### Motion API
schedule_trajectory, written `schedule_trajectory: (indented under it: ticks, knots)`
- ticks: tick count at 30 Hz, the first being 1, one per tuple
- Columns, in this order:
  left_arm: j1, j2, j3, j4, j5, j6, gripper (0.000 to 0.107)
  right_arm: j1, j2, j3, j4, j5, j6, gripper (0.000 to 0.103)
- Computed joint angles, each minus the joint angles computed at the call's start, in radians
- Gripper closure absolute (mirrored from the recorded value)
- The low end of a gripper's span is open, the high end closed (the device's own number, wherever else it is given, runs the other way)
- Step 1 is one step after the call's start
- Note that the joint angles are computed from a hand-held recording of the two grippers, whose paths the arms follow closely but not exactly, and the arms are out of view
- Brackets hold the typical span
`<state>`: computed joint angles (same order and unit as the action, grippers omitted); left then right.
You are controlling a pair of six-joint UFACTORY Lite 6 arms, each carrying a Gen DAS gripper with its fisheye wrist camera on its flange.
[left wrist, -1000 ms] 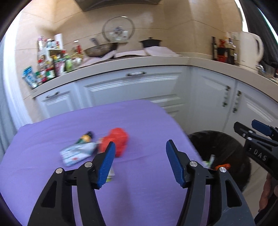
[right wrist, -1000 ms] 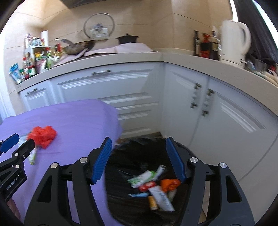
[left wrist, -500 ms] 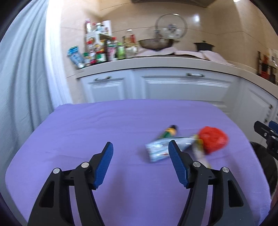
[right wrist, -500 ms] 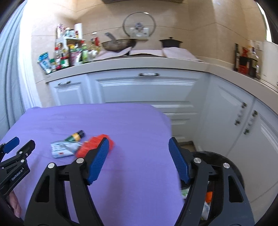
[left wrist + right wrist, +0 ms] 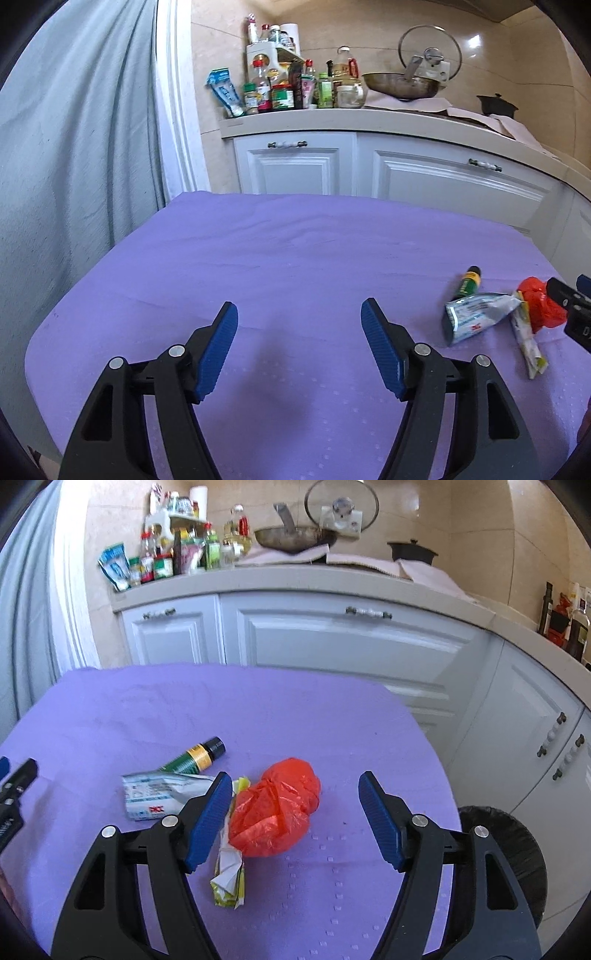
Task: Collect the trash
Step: 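Move both open tools back toward the remaining trash, then grasp the red plastic bag with the right tool while the left tool grasps the yellow-green wrapper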
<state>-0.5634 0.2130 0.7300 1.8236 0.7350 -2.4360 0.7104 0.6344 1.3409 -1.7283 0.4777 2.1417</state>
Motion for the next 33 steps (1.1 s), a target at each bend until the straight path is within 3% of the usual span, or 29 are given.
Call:
schedule_trajectory:
  ticks: [4, 6, 8, 19, 33]
  knots:
    - [0.014, 0.008, -0.004, 0.018, -0.016, -0.016, 0.039, -0.021, 0.049, 0.05, 0.095, -0.045, -0.084, 0.037]
    - [0.014, 0.02, 0.009, 0.016, -0.02, -0.012, 0.039, -0.028, 0.056, 0.052, 0.101, -0.063, -0.087, 0.051]
    - [0.011, 0.032, 0.018, 0.017, -0.025, -0.014, 0.038, -0.033, 0.064, 0.057, 0.119, -0.079, -0.11, 0.074]
    - [-0.073, 0.088, 0.087, -0.015, -0.033, 0.001, 0.038, -0.04, -0.04, -0.102, -0.077, -0.035, 0.087, 0.08]
    - [-0.246, 0.25, 0.317, -0.1, -0.06, 0.1, 0.038, -0.104, -0.287, -0.438, -0.255, 0.069, 0.299, 0.08]
